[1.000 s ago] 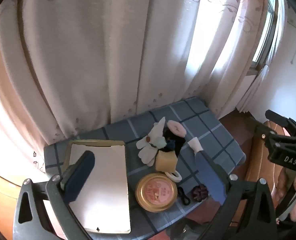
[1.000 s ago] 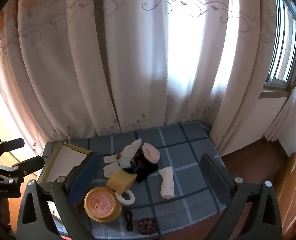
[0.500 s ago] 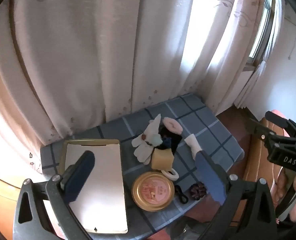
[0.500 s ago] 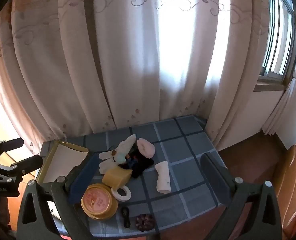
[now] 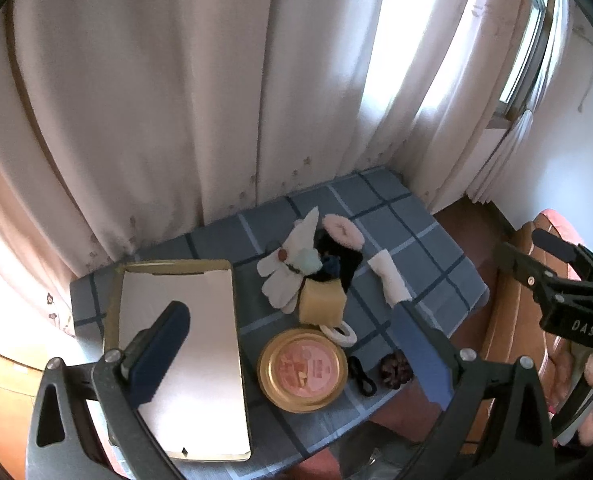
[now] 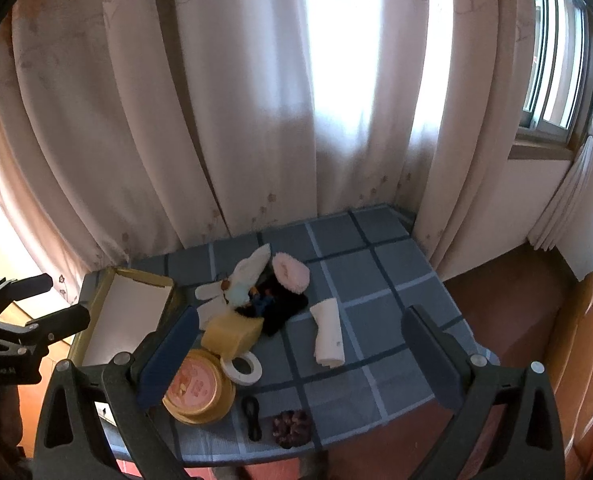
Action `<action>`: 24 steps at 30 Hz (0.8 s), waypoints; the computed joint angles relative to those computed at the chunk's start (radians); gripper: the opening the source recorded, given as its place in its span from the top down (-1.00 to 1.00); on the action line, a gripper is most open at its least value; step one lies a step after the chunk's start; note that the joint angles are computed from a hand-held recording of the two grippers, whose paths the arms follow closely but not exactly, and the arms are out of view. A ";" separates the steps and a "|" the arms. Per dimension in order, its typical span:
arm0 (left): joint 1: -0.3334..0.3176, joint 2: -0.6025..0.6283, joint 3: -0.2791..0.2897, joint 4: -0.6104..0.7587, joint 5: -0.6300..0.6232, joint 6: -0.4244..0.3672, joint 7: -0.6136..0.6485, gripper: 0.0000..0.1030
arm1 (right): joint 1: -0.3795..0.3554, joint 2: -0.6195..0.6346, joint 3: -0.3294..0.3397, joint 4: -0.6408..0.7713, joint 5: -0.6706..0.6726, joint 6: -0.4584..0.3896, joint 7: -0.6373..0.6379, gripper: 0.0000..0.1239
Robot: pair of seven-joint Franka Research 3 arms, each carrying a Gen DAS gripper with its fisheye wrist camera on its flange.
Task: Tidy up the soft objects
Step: 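Move both grippers toward the cluttered table, then grasp the brown scrunchie with the right gripper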
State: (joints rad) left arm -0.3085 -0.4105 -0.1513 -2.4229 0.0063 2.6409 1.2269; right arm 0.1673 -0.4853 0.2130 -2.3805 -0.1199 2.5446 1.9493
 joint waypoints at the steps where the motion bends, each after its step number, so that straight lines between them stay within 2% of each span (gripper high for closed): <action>1: -0.005 0.003 0.003 -0.001 -0.006 -0.002 0.005 -0.98 | 0.003 -0.001 -0.002 -0.005 0.004 -0.002 0.000 -0.65; 9: -0.038 0.046 0.013 0.003 -0.070 -0.025 0.072 -0.98 | 0.018 -0.010 -0.020 -0.055 0.040 -0.024 -0.023 -0.65; 19: -0.062 0.106 -0.002 0.003 -0.142 -0.076 0.166 -0.95 | 0.037 -0.015 -0.047 -0.139 0.092 -0.060 -0.085 -0.64; 21: -0.065 0.115 -0.007 0.000 -0.160 -0.087 0.182 -0.91 | 0.043 -0.015 -0.052 -0.158 0.102 -0.060 -0.106 -0.62; 24: -0.063 0.122 -0.020 -0.008 -0.167 -0.102 0.182 -0.89 | 0.061 -0.008 -0.068 -0.181 0.137 -0.065 -0.147 -0.48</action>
State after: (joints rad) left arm -0.3713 -0.2883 -0.1710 -2.4306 -0.1608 2.5389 1.4089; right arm 0.2287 -0.4935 0.1445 -2.5613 0.0172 2.4795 1.8024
